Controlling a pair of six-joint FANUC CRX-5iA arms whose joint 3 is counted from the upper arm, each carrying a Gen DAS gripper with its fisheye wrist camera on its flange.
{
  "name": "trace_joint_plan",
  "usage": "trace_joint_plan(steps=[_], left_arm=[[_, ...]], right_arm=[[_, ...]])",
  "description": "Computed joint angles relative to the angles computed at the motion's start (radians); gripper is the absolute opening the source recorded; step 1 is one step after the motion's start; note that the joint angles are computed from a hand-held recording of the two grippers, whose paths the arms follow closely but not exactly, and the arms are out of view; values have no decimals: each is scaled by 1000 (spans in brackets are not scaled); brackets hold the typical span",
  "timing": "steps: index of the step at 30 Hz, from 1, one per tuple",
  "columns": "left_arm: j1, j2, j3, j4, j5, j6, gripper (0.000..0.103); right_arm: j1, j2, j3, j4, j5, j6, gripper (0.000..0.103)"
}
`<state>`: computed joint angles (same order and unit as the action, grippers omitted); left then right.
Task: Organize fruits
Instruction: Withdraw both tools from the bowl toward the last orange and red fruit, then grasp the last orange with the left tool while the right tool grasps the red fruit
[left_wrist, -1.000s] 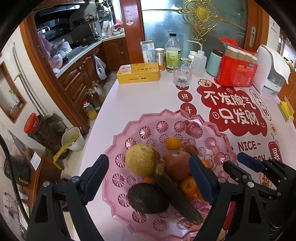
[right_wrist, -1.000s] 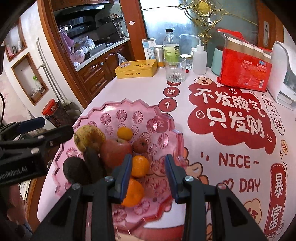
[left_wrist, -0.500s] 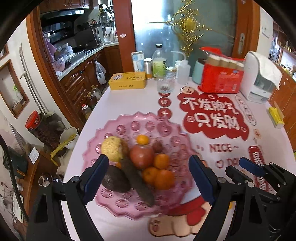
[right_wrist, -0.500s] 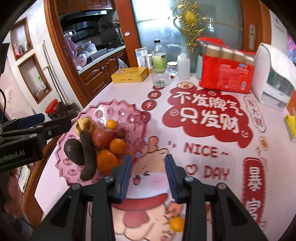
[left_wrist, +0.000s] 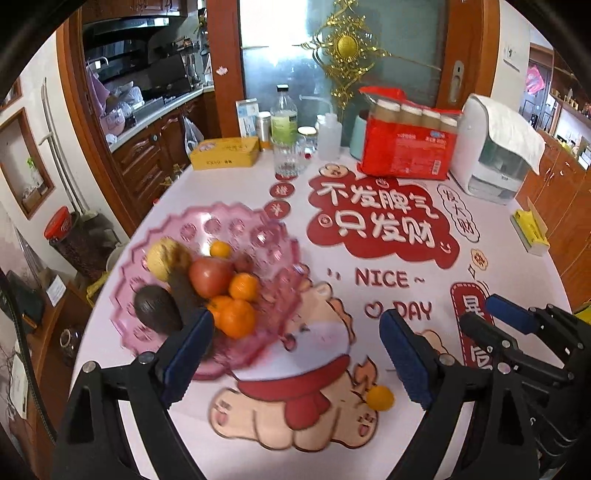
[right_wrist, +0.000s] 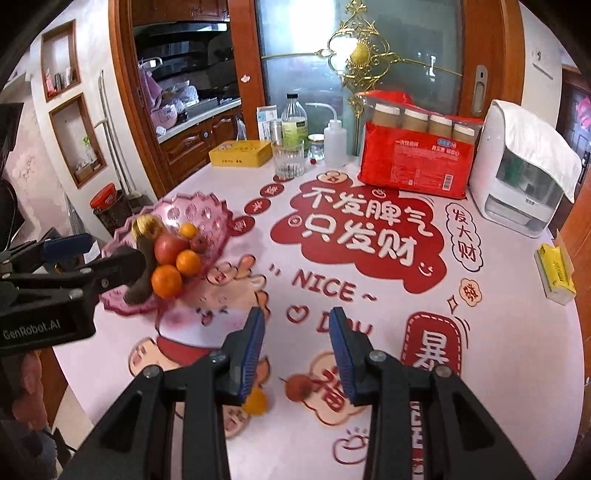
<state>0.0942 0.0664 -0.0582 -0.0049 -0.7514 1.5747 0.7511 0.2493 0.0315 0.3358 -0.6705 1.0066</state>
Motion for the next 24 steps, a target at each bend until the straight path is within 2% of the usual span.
trace_joint_plan(steps=[7,15,24], left_arm=[[-71,34,-19,-61,-22,101,90],[-108,117,-50,-26,-19,100,90],[-109,197,-61,79,-28,40,60]], right_arm=[[-46,-5,-13,-119,-10,144,37],[-82,21,-28,-198,-33,218,37],[-103,40,-31,-262,-49,277,37]])
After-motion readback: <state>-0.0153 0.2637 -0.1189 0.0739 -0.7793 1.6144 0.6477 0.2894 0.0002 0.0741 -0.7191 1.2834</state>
